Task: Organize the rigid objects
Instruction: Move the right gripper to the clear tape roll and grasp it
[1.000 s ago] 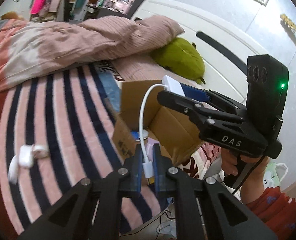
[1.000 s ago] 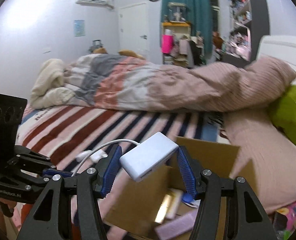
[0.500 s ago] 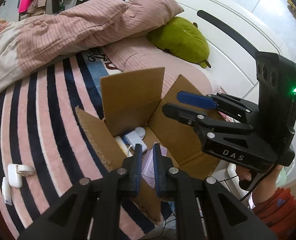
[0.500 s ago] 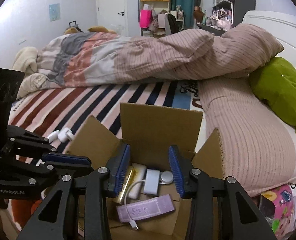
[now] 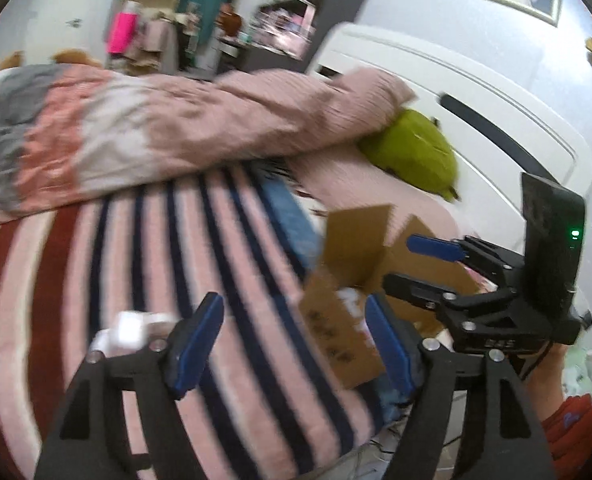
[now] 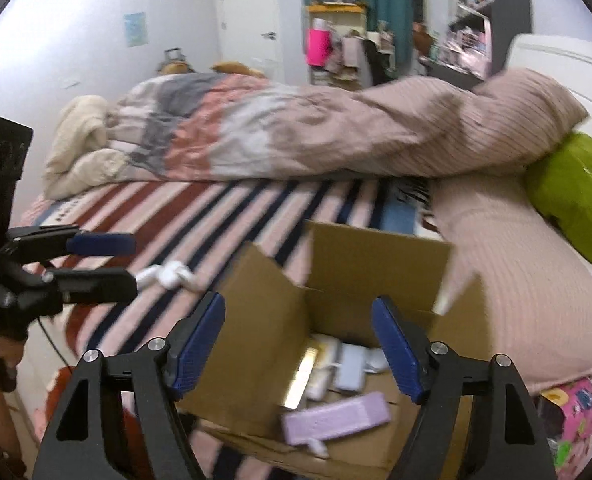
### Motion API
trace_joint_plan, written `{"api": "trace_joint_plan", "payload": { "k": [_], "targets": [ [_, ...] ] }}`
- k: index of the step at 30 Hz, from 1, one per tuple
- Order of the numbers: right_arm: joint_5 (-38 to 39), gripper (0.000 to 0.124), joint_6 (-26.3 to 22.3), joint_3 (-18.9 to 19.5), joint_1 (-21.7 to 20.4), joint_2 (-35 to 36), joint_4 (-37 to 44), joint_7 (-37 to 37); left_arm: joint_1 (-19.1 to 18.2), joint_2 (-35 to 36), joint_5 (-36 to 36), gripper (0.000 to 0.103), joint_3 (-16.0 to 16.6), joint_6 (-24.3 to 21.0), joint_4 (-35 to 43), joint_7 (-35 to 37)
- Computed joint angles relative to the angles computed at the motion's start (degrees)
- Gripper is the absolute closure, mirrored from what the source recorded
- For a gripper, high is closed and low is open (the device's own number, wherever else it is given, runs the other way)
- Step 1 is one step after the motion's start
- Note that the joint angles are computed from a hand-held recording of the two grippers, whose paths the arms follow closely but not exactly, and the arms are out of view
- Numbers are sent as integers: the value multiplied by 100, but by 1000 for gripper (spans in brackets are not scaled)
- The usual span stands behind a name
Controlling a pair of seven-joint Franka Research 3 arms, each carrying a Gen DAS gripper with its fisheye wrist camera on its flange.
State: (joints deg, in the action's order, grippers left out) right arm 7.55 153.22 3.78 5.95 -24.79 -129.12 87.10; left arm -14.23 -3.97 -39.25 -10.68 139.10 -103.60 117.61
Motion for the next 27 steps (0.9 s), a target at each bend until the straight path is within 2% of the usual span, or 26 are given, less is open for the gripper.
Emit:
{"api": "trace_joint_plan", "payload": {
  "k": [6,13,14,16,17,21,23,24,27],
  "targets": [
    [353,51,268,140,626,738,575,-336,276,-578,363,29,344,560,-951,-327],
    [712,51,-10,219,1083,2099,1524,-583,435,-694,158,29,760,770,-1552,-275],
    [423,51,61,55,1257,2283,1611,-304,450,-687,54,29,794,844,-1614,-244],
    [-1050,51,172,-26,1278,2812,1903,1028,452,-630,-167,29,849,832,-1634,-83],
    [-1431,51,144,85,1152,2971,2022,1384,456,-589,-274,29,867,814,-1621,45],
    [-1605,52,206,-232,1284,3651,2517,2056,581,-386,-394,29,825,810,-1525,241],
    [-2272,52,209,-561,1522,3802,2666,2715,634,-270,-686,29,829,655,-1413,436],
    [-2489,52,110,-638,1581,3881,2749,2845,668,-215,-817,29,812,593,-1366,522],
    [-1705,52,96,-308,1278,3824,2614,2018,767,-144,-768,29,673,627,-1315,445]
  ]
}}
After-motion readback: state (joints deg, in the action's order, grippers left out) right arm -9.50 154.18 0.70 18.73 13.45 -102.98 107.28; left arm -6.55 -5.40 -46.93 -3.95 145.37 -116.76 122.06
